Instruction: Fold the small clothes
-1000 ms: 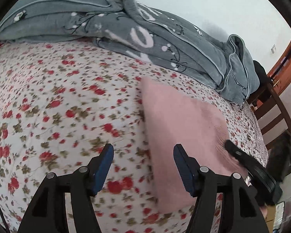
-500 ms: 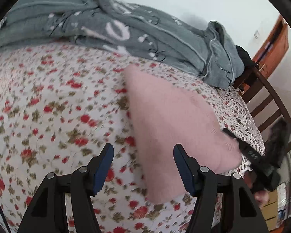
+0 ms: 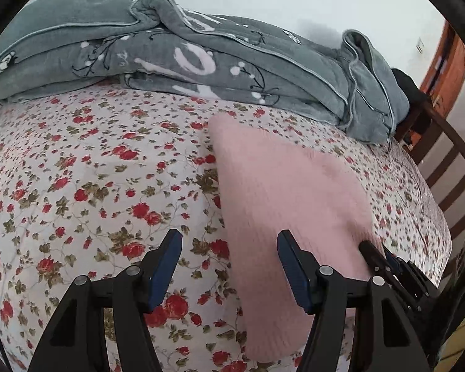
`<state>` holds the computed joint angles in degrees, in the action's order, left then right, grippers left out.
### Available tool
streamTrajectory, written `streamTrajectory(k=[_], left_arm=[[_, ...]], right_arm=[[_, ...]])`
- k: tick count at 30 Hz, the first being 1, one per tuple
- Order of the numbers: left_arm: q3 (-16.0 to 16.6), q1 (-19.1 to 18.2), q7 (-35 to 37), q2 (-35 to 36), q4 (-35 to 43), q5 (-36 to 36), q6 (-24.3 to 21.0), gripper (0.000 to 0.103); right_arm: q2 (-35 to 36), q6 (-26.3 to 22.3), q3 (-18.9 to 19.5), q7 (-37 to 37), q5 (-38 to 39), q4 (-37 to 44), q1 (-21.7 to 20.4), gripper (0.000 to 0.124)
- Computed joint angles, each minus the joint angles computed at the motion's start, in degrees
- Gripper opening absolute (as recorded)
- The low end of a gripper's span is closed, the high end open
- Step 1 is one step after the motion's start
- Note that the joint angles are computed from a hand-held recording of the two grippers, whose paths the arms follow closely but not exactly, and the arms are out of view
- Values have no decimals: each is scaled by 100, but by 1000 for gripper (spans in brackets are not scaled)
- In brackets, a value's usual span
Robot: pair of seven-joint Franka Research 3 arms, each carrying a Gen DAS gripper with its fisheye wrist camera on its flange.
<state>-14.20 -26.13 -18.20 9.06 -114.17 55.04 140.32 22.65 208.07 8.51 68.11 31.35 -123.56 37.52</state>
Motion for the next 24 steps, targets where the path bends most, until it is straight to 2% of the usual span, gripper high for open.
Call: streamTrajectory(k=[1,2,3,4,5,9,12,16,24], left_arm=[[10,-1,-14,41,39,55,26,62],[16,-12,-12,87,96,85,14,62],[24,-28,5,148,185,112,-22,62],[38,-49,39,230,306,152,-69,62],[54,-73,71,295,399,181,-105,62],[104,-177,391,654,789,95,-256,62],[215,-326,234,835,866,263,-248,63],[354,-507,-406,896,777,740,-249,69],[358,-479,-704,908,690,1011,-143,72]], right_arm=[[-31,4,252,250,-310,-110,-332,18],[-38,4,400,195,-269,-118,-463,18],[-37,-2,348,165,-213,-97,-398,18],[-28,3,96,161,-164,-75,-138,18],[10,52,4,143,-160,-57,-44,18],[23,147,-73,-90,32,-60,101,18],[3,104,-29,-111,91,-72,72,18],[-9,25,-51,-172,253,-40,121,20],[-55,-152,-83,-182,337,-5,127,23]])
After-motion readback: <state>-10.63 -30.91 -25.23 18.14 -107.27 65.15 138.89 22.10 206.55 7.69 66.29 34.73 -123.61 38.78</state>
